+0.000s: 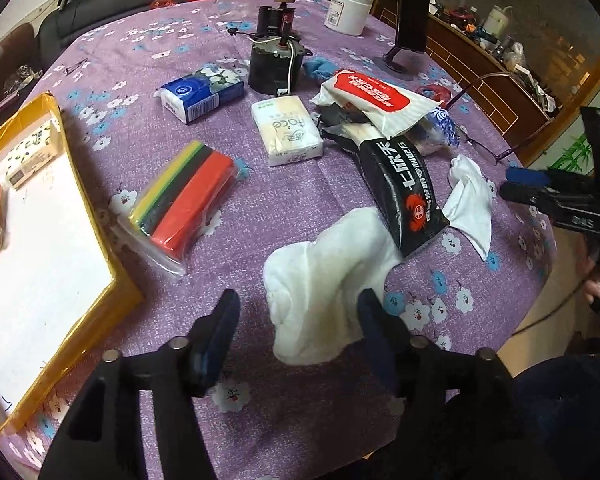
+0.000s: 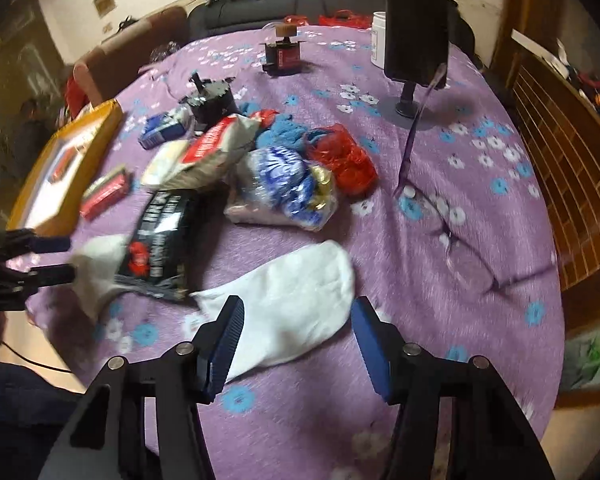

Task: Organize soft objects
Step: 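Lift the white cloth with the left gripper while right lifts the sock, then carry the cloth and sock over the box and lower them inside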

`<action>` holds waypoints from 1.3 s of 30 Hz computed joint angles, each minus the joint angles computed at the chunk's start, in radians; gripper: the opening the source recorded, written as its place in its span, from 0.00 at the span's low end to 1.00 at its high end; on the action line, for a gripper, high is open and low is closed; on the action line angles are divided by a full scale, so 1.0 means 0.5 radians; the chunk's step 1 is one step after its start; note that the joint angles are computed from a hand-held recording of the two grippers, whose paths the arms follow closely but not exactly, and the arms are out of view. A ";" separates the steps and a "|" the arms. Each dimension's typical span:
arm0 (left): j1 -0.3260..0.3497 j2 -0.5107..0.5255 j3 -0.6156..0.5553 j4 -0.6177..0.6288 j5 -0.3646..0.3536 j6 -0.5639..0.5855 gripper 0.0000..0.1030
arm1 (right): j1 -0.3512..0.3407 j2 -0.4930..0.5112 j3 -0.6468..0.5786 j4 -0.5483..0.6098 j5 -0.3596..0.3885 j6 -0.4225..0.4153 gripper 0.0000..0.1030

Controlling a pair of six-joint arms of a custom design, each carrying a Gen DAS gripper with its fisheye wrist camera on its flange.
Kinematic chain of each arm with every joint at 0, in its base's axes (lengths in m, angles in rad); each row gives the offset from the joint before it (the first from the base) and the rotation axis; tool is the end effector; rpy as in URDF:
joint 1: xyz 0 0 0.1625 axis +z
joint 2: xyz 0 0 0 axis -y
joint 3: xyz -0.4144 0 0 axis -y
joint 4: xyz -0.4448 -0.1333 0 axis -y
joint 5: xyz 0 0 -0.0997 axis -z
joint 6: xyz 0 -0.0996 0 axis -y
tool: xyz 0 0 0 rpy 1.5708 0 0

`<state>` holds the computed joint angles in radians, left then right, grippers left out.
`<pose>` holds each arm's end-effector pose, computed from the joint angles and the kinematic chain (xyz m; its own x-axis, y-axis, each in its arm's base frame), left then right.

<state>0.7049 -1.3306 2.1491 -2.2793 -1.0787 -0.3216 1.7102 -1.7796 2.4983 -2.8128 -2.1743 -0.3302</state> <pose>-0.2579 -0.4562 0.1420 -0.7436 0.4652 -0.4802 0.5502 0.8338 -0.0443 0.1283 -0.3619 0.2538 -0.7696 -0.1206 0.6271 -0.3910 0.8654 -0.3134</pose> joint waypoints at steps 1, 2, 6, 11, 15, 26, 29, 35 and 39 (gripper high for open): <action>0.001 0.008 -0.004 0.004 -0.017 0.001 0.63 | -0.048 0.003 -0.029 0.078 0.068 -0.021 0.60; -0.002 0.017 -0.009 0.013 -0.027 0.004 0.63 | -0.067 0.011 -0.047 0.119 0.087 -0.030 0.60; -0.013 0.079 -0.036 0.081 -0.007 -0.010 0.70 | -0.107 0.175 -0.099 0.021 0.006 -0.186 0.67; 0.001 0.165 -0.062 0.047 0.028 -0.017 0.71 | -0.125 0.308 -0.113 -0.069 -0.056 -0.249 0.72; -0.035 0.221 -0.059 0.010 0.143 0.020 0.34 | -0.104 0.283 -0.095 0.005 0.001 -0.213 0.25; -0.001 0.117 -0.056 -0.176 0.022 0.026 0.21 | 0.071 0.056 -0.014 0.018 0.202 0.060 0.18; -0.006 0.096 -0.059 -0.236 0.022 0.032 0.21 | 0.133 0.097 -0.035 -0.009 0.232 0.076 0.18; 0.000 0.020 -0.052 -0.276 0.054 0.041 0.21 | 0.239 0.194 -0.078 -0.021 0.272 0.089 0.18; 0.004 -0.063 -0.025 -0.276 0.088 0.019 0.21 | 0.283 0.277 -0.132 0.000 0.325 0.099 0.18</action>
